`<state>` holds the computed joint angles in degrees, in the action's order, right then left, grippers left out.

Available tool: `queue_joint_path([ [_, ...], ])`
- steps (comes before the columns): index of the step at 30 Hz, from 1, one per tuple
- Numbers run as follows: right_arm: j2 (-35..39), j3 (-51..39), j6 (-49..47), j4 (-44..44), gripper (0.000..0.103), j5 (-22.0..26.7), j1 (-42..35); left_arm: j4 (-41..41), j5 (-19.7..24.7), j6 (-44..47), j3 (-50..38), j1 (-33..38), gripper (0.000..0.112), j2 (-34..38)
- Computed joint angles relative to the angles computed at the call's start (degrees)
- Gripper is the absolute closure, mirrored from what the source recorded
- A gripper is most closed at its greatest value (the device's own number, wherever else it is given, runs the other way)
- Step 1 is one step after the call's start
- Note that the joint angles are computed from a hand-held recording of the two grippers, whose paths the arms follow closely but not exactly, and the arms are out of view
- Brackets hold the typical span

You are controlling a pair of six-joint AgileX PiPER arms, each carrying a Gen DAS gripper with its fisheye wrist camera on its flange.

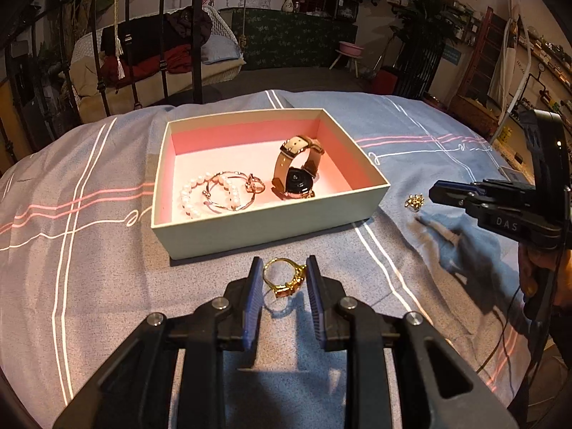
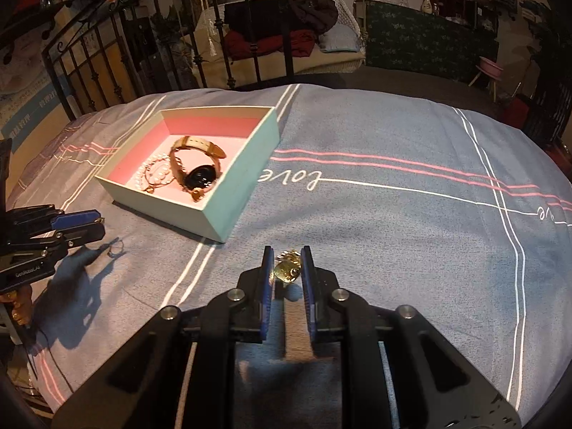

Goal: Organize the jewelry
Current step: 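Lower the gold ring and earring into the mint box and open both tools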

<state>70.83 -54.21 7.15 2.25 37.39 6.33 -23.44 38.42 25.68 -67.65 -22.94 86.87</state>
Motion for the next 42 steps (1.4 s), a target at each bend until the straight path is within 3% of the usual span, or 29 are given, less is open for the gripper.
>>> queue_joint_path([
  [5, 1.04, -4.5, -2.5, 4.73, 0.087, 0.2, 4.4, 2.35, 1.42, -0.85, -5.6, -0.01, 0.088, 0.62],
  [11, 9.04, -14.55, -1.97, 4.22, 0.087, 1.45, 8.57, 4.97, 5.57, -2.65, -16.93, 0.61, 0.088, 8.21],
  [18, 19.29, -24.09, 1.91, -3.68, 0.087, 4.2, 12.92, 8.96, 8.82, -5.69, -26.88, 0.06, 0.088, 17.2],
  [34, 23.45, -24.1, 3.43, -7.44, 0.087, 3.54, 13.63, 13.26, 7.07, -9.07, -27.78, -1.28, 0.087, 21.11],
  [40, 23.01, -22.63, 3.05, -6.74, 0.087, 2.31, 13.4, 14.21, 4.33, -9.97, -24.35, -0.84, 0.062, 18.14],
  [42, 22.39, -21.86, 3.63, -6.79, 0.08, 1.59, 13.37, 15.88, 2.74, -11.67, -22.66, -0.66, 0.054, 16.64],
])
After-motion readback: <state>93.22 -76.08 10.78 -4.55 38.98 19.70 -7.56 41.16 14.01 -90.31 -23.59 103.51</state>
